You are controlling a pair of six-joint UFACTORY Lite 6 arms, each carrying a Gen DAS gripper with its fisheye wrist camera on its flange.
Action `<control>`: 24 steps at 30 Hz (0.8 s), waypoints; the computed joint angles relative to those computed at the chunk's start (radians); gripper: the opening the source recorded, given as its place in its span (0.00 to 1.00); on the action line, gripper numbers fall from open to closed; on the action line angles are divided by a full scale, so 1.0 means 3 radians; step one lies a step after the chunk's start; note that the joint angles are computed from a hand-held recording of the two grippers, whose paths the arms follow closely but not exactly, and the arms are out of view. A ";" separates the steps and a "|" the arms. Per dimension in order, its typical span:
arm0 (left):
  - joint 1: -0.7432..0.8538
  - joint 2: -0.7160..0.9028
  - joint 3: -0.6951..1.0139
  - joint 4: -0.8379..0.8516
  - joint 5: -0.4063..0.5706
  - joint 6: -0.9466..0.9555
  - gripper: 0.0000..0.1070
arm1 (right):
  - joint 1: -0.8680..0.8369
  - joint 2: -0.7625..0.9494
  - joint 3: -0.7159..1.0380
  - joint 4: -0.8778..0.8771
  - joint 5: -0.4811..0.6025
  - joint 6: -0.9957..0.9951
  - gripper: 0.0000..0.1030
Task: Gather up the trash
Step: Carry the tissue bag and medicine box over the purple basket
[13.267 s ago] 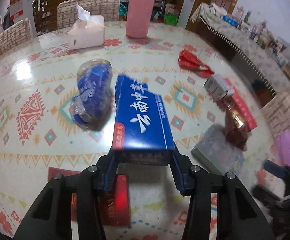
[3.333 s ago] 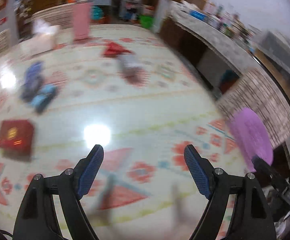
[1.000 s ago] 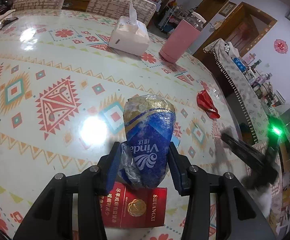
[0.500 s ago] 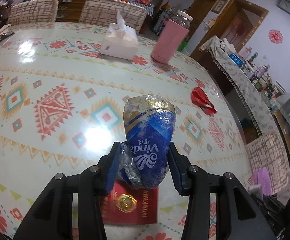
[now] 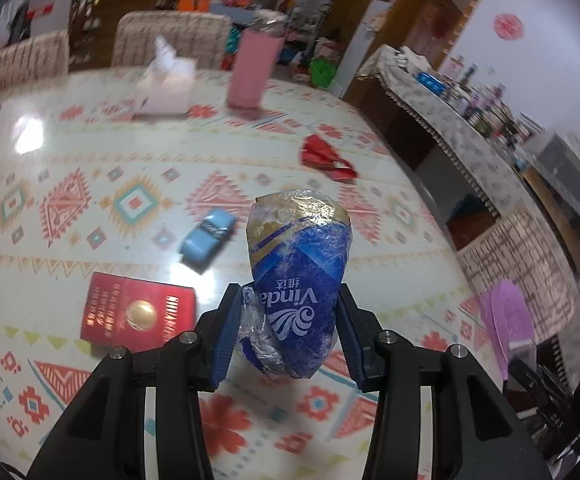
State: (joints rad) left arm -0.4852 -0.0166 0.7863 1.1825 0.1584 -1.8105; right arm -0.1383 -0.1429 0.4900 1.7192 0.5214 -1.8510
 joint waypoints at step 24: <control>-0.1700 0.1709 0.2237 -0.0634 0.1672 0.0603 0.42 | -0.1615 0.0362 0.0036 -0.0612 0.0984 -0.0285 0.37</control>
